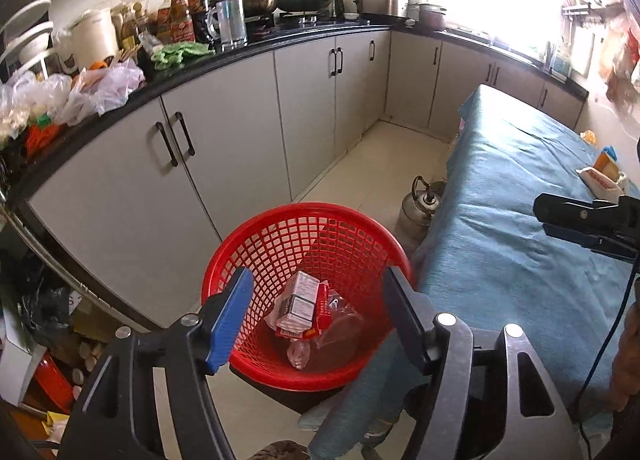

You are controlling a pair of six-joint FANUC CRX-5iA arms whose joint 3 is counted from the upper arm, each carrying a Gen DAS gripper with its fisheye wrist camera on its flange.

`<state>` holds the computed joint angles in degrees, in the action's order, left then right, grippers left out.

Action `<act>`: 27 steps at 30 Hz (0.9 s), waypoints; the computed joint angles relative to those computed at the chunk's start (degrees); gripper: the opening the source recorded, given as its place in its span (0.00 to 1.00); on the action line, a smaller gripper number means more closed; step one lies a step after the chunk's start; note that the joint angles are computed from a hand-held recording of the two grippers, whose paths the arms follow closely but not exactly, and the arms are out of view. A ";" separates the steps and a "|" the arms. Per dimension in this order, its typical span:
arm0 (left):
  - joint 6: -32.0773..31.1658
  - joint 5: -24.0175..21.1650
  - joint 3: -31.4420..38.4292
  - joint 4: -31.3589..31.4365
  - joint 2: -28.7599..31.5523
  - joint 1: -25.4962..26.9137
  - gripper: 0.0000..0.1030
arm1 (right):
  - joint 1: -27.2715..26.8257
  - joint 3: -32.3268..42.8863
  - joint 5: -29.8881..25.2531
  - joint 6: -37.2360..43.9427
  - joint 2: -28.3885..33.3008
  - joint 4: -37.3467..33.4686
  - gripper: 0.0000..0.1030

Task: Collect trash
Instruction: 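Move both tools back toward the trash pile on the table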

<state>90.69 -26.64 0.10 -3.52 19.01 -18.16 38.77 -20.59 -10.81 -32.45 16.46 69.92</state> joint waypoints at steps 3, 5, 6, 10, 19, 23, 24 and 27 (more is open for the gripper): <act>3.05 -0.85 0.77 -3.93 -0.50 -1.53 0.65 | -0.28 -2.40 -0.78 -4.21 -2.01 4.04 0.66; 4.93 -1.50 1.28 -6.36 -0.81 -2.58 0.65 | -0.73 -4.20 -1.17 -7.64 -3.45 7.31 0.67; 5.72 -1.86 1.57 -7.49 -0.96 -3.15 0.65 | -1.04 -5.14 -1.30 -9.63 -4.18 9.21 0.67; 6.42 -2.55 1.99 -8.47 -1.25 -4.25 0.66 | -1.31 -8.79 -2.92 -14.13 -7.18 12.44 0.68; -3.96 -2.90 0.60 4.89 -1.13 -5.33 0.67 | -1.51 -19.28 -7.26 -24.12 -16.07 16.55 0.70; -10.92 -2.72 0.50 11.77 -0.42 -6.78 0.67 | 0.03 -24.60 -11.74 -27.31 -21.39 15.30 0.73; -11.97 -2.78 0.77 12.61 -0.18 -7.21 0.67 | 0.71 -26.04 -13.25 -27.75 -22.93 14.41 0.73; -16.61 -3.05 1.44 16.97 0.78 -8.87 0.68 | 3.41 -29.47 -18.03 -27.13 -27.09 9.70 0.74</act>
<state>74.08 -29.69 1.54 13.44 19.79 -27.03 42.18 -50.06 -28.83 -59.58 -10.63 79.62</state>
